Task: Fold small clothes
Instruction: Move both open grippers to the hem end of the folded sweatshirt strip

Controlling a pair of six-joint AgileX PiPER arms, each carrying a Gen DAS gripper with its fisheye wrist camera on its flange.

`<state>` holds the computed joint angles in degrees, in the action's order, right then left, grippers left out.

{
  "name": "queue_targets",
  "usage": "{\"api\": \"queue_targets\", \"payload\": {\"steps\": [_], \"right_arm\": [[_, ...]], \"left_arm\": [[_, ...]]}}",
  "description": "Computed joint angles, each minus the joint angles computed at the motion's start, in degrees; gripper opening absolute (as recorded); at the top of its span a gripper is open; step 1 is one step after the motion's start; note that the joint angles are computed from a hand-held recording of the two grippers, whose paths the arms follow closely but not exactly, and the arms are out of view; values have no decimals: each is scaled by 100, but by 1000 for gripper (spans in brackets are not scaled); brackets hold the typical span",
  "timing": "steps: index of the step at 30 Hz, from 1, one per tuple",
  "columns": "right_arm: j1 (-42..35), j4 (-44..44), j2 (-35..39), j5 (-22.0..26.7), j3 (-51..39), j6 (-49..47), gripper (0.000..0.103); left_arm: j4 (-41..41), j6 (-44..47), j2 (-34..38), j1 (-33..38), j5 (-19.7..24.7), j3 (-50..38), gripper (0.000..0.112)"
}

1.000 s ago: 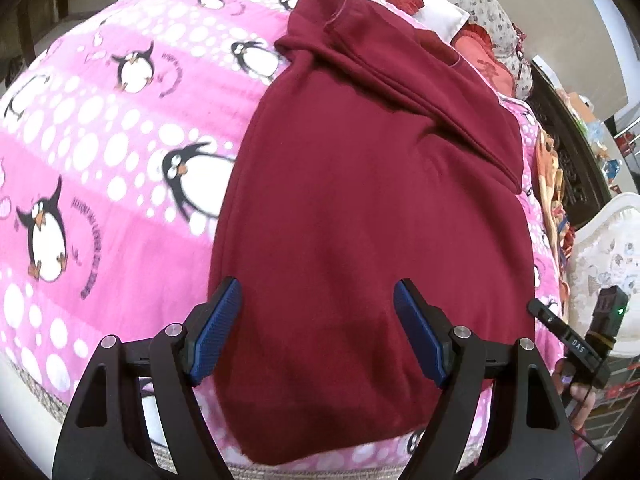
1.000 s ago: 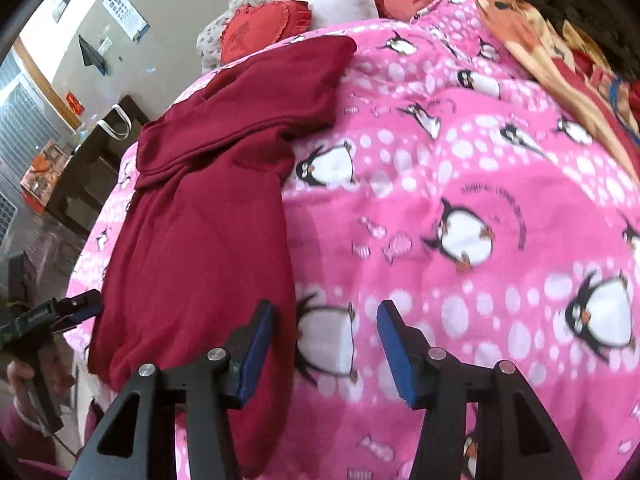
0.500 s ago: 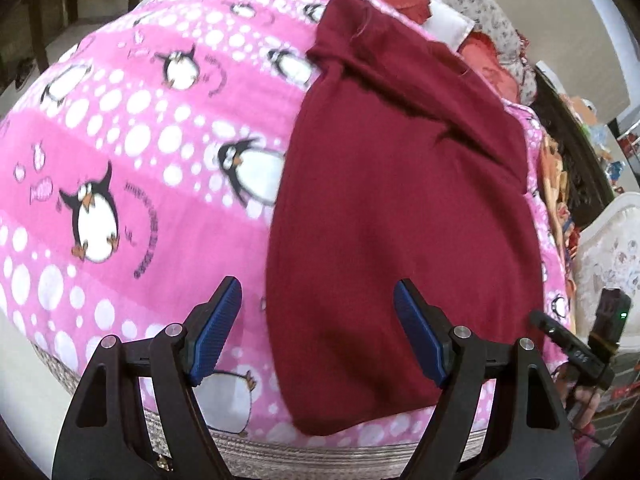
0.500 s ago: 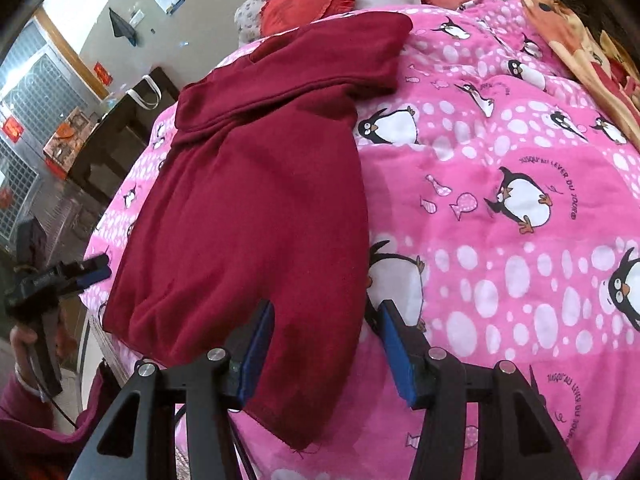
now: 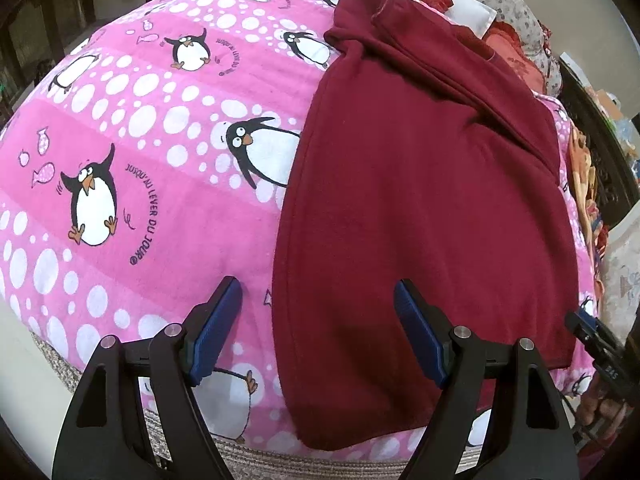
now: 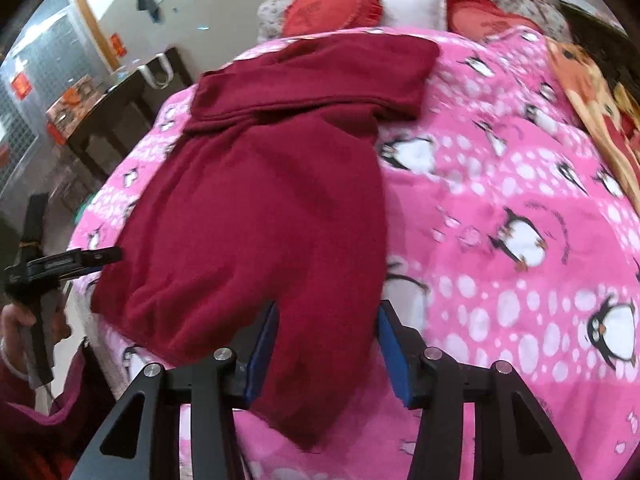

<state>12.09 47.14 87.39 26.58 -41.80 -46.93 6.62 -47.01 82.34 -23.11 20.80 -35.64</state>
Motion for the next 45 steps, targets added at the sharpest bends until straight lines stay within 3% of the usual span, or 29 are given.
{"api": "queue_targets", "payload": {"steps": [5,9,17,20,22,24,30,37,43,45], "right_arm": [[54,-367,237,43,-101,356,48],[-182,278,207,335,-14,-364,48],[-392,1475,374,347,181,-1544,49],[-489,2027,447,476,262,-2116,57],[-670,2320,531,806,263,-2468,68],[-742,2430,576,945,258,-2604,72],[-691,2459,581,949,296,-3062,72],[-1286,3496,878,1712,520,-4257,72],[-965,3326,788,1391,431,-4073,71],[-927,3304,796,1401,393,-4032,62]], "left_arm": [[189,-171,59,-56,-11,-29,79],[280,-267,72,-90,7,-35,79],[758,-710,174,-553,200,-132,83],[769,-748,228,-561,252,-185,85],[625,-657,299,-529,281,-267,88],[612,-669,397,-559,360,-382,90],[799,-815,799,-731,703,-810,97],[881,-906,1140,-829,871,-1136,102],[921,-940,1303,-852,895,-1281,102],[901,-908,1277,-848,873,-1260,102]]}}
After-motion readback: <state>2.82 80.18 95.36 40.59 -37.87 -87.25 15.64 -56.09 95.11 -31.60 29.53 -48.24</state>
